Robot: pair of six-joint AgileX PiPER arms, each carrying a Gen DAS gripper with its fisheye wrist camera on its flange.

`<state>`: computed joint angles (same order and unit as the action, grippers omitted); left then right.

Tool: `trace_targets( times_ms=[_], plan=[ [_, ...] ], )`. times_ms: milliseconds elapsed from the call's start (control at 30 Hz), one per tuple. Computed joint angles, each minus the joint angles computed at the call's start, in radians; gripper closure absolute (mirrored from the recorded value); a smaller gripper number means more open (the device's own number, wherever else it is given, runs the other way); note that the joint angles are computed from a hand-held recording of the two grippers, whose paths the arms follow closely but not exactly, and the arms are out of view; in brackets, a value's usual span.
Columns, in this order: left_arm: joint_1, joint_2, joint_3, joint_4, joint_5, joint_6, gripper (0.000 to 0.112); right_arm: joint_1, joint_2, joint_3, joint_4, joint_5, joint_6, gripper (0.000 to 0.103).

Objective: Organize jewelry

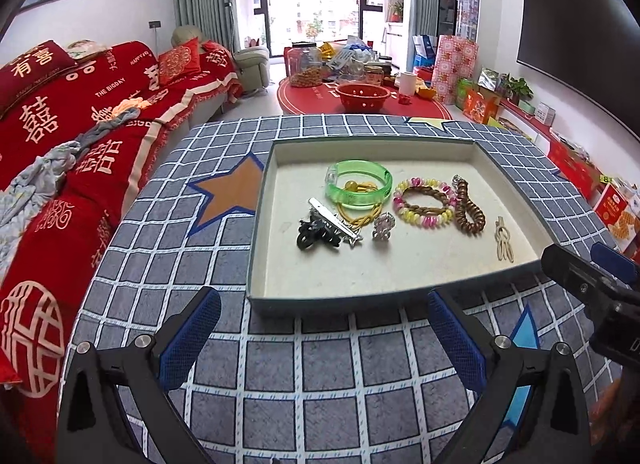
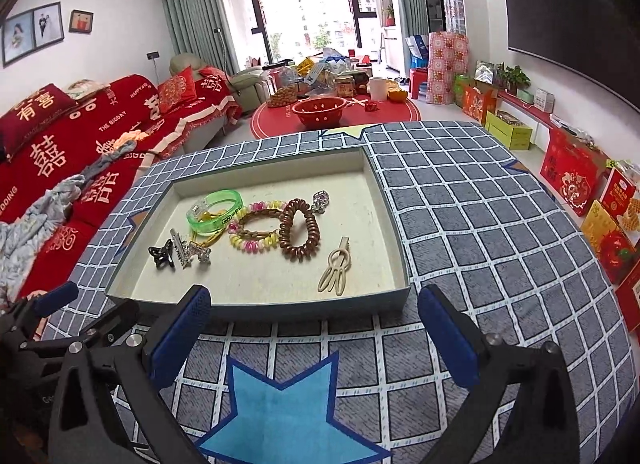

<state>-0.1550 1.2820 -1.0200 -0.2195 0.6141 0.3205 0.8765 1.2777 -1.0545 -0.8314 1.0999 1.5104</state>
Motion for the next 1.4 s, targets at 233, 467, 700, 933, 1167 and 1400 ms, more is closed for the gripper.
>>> trace_targets(
  times_ms=[233, 467, 700, 933, 1167, 1400],
  plan=[
    [0.007, -0.046, 0.064, -0.005, -0.055, 0.009, 0.009, 0.058, 0.01, 0.007, -0.044, 0.058, 0.055, 0.0],
    [0.009, -0.062, 0.078, 0.0, -0.066, 0.002, 0.009, 0.078, 0.013, 0.006, -0.06, 0.081, 0.065, 0.0],
    [0.007, -0.069, 0.077, 0.01, -0.065, -0.009, 0.009, 0.093, 0.016, 0.0, -0.067, 0.092, 0.071, 0.0],
    [0.008, -0.068, 0.074, 0.008, -0.06, -0.008, 0.009, 0.094, 0.023, -0.017, -0.068, 0.097, 0.064, 0.0],
    [0.009, -0.073, 0.075, 0.002, -0.055, -0.005, 0.009, 0.098, 0.026, -0.03, -0.07, 0.108, 0.06, 0.0],
    [0.01, -0.071, 0.075, 0.002, -0.055, -0.003, 0.009, 0.098, 0.028, -0.039, -0.069, 0.113, 0.054, 0.0]
  ],
)
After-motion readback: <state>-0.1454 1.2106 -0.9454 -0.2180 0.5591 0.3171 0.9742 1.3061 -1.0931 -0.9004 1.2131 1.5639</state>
